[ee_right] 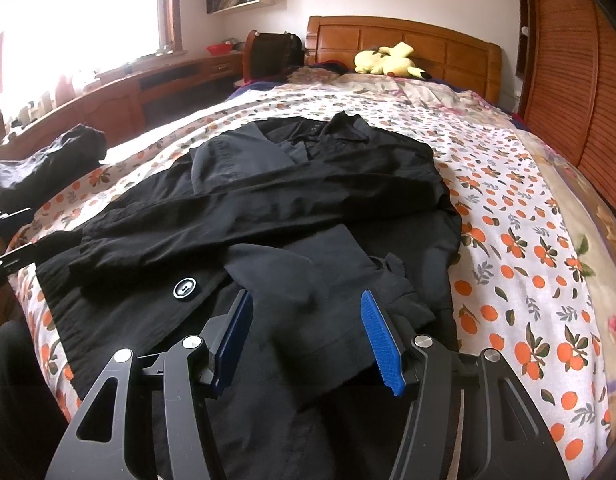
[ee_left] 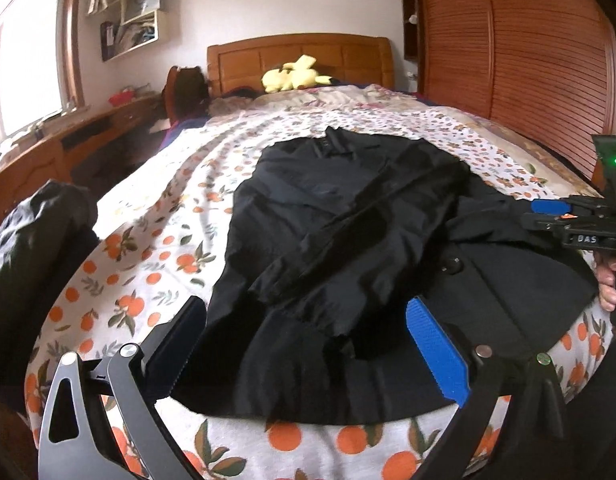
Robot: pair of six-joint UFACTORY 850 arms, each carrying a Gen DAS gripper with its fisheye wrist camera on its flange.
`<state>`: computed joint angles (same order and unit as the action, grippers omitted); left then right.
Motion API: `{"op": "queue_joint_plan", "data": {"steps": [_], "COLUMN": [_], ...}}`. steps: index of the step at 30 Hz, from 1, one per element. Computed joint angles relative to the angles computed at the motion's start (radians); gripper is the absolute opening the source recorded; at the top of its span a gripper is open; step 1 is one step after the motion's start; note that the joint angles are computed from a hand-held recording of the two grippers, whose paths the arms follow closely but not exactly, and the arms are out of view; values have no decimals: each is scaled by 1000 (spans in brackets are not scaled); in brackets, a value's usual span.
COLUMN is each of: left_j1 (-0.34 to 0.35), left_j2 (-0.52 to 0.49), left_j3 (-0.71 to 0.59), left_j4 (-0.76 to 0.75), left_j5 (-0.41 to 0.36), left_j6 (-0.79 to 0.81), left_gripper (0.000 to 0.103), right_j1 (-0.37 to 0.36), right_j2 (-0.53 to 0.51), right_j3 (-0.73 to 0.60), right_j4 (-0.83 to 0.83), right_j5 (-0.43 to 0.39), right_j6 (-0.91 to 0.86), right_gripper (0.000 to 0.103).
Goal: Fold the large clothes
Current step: 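Open the left tool and release the folded coat side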
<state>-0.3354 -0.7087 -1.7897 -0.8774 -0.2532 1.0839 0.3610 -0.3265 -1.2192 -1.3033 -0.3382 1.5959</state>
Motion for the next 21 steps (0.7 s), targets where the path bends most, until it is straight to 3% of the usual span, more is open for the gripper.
{"op": "queue_joint_plan", "data": {"steps": [9, 16, 21], "left_j1": [21, 42, 57], "left_j2": [-5, -9, -14], "left_j3": [20, 32, 32], "left_j4": [54, 147, 219], "left_j5": [16, 15, 9], "left_j6": [-60, -148, -212], "left_gripper": [101, 101, 101], "right_j1": [9, 42, 49], "right_j2": [-10, 14, 86], "right_j3": [3, 47, 143], "right_j4": [5, 7, 19], "right_j5": [20, -41, -75], "right_j6": [9, 0, 41], "right_gripper": [56, 61, 61]}}
